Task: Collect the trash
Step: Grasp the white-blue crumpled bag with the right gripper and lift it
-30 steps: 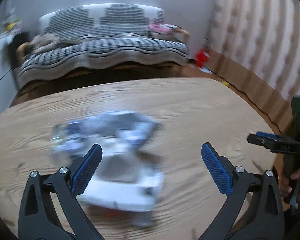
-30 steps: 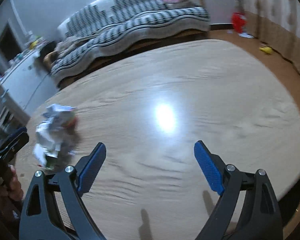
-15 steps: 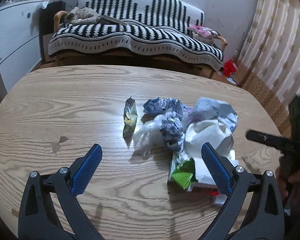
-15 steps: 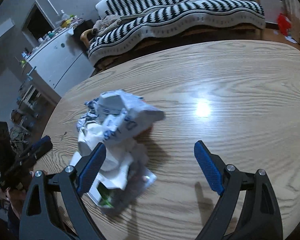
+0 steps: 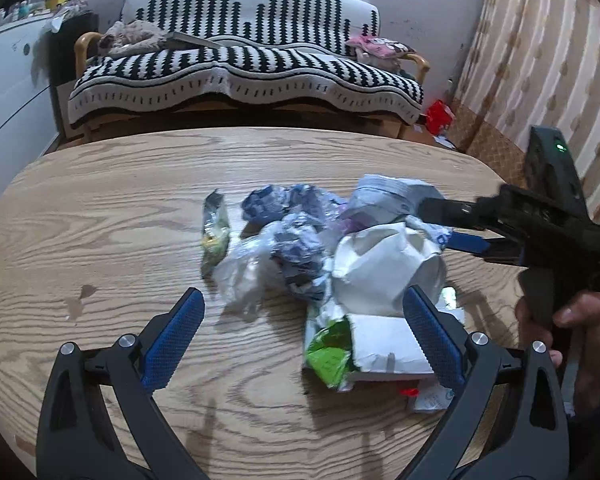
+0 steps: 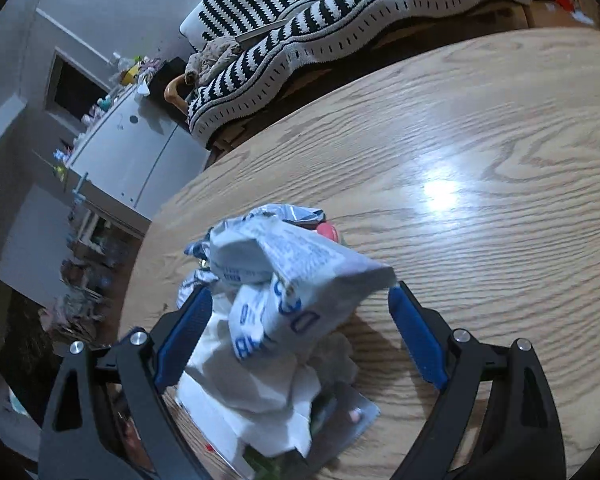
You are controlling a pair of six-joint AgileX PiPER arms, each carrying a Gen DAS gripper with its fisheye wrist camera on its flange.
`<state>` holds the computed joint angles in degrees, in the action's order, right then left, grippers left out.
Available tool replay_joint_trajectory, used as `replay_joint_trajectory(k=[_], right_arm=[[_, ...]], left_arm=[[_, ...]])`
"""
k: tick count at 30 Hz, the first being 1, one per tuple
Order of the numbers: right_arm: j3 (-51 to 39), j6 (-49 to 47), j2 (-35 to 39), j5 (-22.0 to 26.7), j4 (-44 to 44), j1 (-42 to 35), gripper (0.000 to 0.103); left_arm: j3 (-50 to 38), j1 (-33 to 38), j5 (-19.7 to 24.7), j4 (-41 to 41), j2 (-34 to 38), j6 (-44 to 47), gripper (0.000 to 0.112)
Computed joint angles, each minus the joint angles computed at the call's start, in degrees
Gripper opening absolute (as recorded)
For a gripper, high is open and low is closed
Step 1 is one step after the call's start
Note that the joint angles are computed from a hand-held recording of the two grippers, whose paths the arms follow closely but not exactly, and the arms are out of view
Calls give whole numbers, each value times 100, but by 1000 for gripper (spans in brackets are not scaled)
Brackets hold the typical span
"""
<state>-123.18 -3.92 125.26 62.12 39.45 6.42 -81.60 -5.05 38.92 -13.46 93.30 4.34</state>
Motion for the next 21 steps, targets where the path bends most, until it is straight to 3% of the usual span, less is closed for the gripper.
replay_joint_trajectory(k=[2, 4, 6, 7, 17, 21], right_arm=[[-53, 26, 44, -26, 114, -13, 85], [-41, 2, 33, -45, 215, -19, 72], [-113, -3, 57, -2, 255, -22, 36], [-138, -45, 63, 38, 309, -31, 30], [742, -836, -776, -484, 807, -208, 24], [948, -976, -948, -473, 832, -361, 24]], left_arm=[[1, -63, -38, 30, 9, -7, 96], [-26, -149, -72, 110, 42, -77, 96], [-99, -222, -62, 162, 94, -140, 96], [-130, -257, -69, 173, 116, -159, 96], [-763, -767, 19, 662, 615, -651, 96], [-1291, -960, 305, 974, 1012, -1070, 96]])
